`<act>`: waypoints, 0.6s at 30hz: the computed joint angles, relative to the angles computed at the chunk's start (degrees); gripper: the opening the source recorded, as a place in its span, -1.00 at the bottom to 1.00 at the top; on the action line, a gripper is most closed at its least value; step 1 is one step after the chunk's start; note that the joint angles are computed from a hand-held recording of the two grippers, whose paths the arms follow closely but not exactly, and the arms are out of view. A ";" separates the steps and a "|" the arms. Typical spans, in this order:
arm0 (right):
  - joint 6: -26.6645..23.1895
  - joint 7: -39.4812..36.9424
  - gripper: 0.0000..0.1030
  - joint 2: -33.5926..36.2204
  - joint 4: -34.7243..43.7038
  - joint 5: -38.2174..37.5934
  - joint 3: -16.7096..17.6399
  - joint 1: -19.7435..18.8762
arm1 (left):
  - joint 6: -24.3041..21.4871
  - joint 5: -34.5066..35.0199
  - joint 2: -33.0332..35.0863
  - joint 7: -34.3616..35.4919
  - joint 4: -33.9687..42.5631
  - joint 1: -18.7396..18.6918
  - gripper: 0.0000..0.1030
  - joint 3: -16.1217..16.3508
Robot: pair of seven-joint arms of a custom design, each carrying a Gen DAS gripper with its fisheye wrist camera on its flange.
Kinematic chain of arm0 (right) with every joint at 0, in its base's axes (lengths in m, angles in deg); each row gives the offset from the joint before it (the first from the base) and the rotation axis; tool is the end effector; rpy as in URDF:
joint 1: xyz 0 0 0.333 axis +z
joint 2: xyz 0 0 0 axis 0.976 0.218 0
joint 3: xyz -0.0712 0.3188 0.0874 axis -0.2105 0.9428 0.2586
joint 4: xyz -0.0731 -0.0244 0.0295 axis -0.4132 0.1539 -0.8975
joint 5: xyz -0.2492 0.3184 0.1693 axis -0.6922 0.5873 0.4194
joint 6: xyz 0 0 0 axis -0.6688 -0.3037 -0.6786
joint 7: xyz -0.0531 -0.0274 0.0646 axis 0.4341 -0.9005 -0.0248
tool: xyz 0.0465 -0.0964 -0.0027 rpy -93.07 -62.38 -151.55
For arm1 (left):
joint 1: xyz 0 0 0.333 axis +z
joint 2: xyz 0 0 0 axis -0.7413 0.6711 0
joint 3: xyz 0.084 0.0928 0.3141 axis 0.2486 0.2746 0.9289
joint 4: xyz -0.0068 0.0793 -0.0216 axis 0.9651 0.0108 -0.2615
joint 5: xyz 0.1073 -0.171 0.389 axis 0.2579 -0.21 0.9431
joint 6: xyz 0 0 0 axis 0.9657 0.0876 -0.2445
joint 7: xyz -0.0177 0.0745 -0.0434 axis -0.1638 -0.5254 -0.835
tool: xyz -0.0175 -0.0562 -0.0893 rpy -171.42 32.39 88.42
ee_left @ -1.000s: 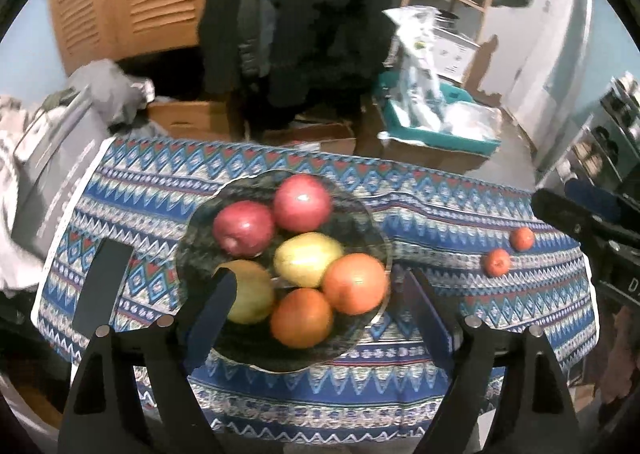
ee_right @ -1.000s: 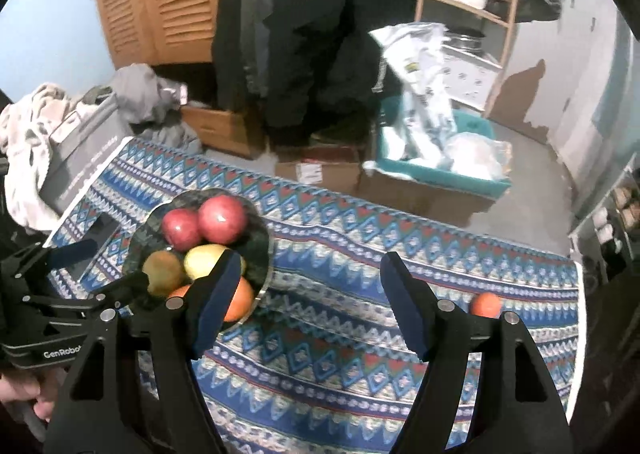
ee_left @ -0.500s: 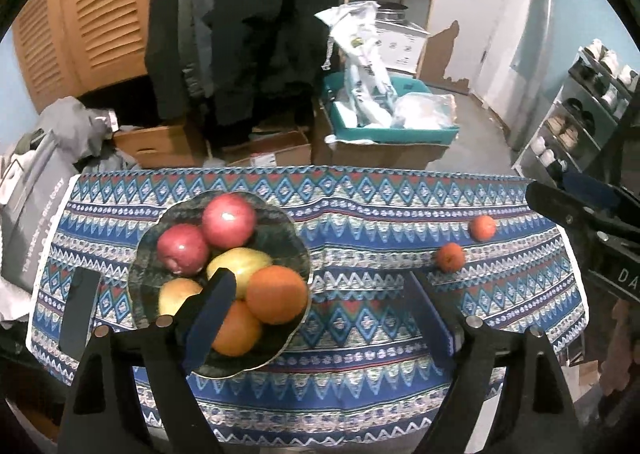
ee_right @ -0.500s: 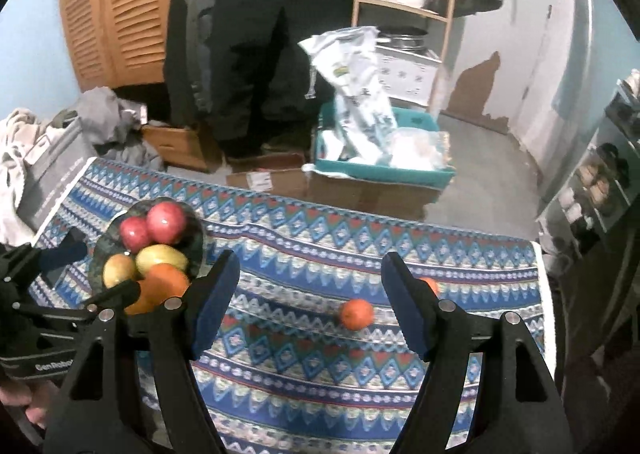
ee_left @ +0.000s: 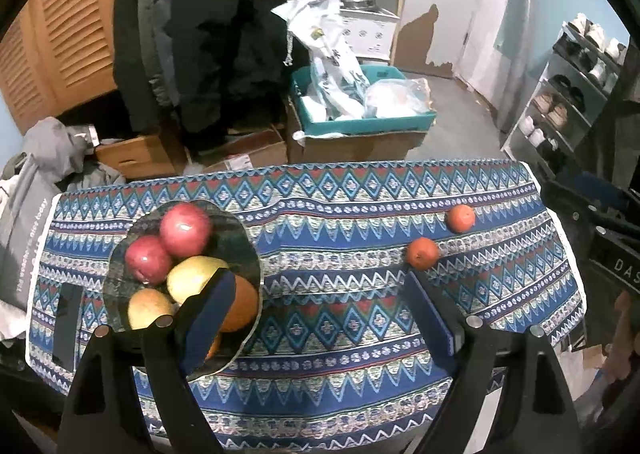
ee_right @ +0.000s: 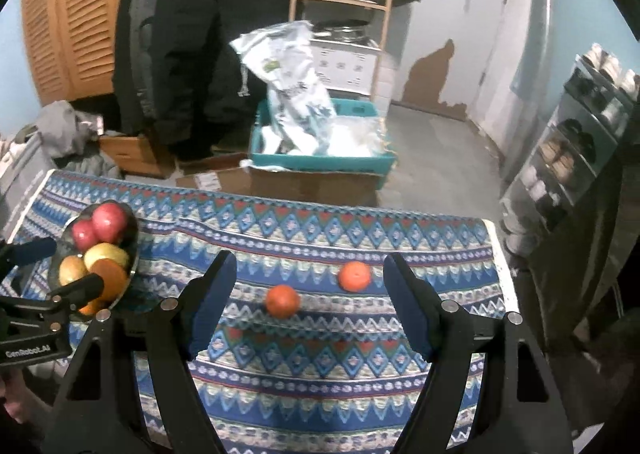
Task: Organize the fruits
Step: 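Withdraw both tools from the plate and move them toward the two tangerines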
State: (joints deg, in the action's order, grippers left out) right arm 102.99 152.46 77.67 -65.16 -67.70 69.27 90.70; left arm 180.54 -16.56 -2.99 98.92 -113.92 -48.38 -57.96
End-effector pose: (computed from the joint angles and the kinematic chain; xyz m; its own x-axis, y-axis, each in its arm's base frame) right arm 0.6487 0.1580 0.6011 -0.2811 -0.9566 0.0764 -0.7159 0.1561 -0.6805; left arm 0.7378 -0.1543 0.5594 -0.4764 -0.8770 0.0622 -0.7365 0.3595 -0.5729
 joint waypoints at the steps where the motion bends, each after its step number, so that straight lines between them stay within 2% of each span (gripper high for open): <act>1: -0.16 0.24 0.47 -0.34 -0.51 -0.13 -0.13 -0.11 | -0.23 0.50 0.21 -0.32 0.21 -0.32 0.69 0.03; 9: -3.49 0.87 0.47 -1.66 -3.25 -1.98 -0.17 -1.58 | -0.33 4.44 1.59 -2.44 1.00 -2.40 0.69 0.09; 13: -2.97 0.64 0.47 -2.03 -4.64 -0.19 -0.41 -2.48 | -0.93 6.41 2.88 -3.59 2.04 -3.42 0.69 0.03; 18: -4.56 -0.32 0.47 -1.13 -5.11 0.24 -0.68 -3.16 | -1.05 10.02 4.89 -5.11 3.48 -5.14 0.69 0.30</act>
State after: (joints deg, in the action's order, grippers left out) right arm 98.43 152.14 76.54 -70.27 -67.45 68.60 87.54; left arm 179.49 -6.54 1.90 93.81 -110.45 -53.52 -57.66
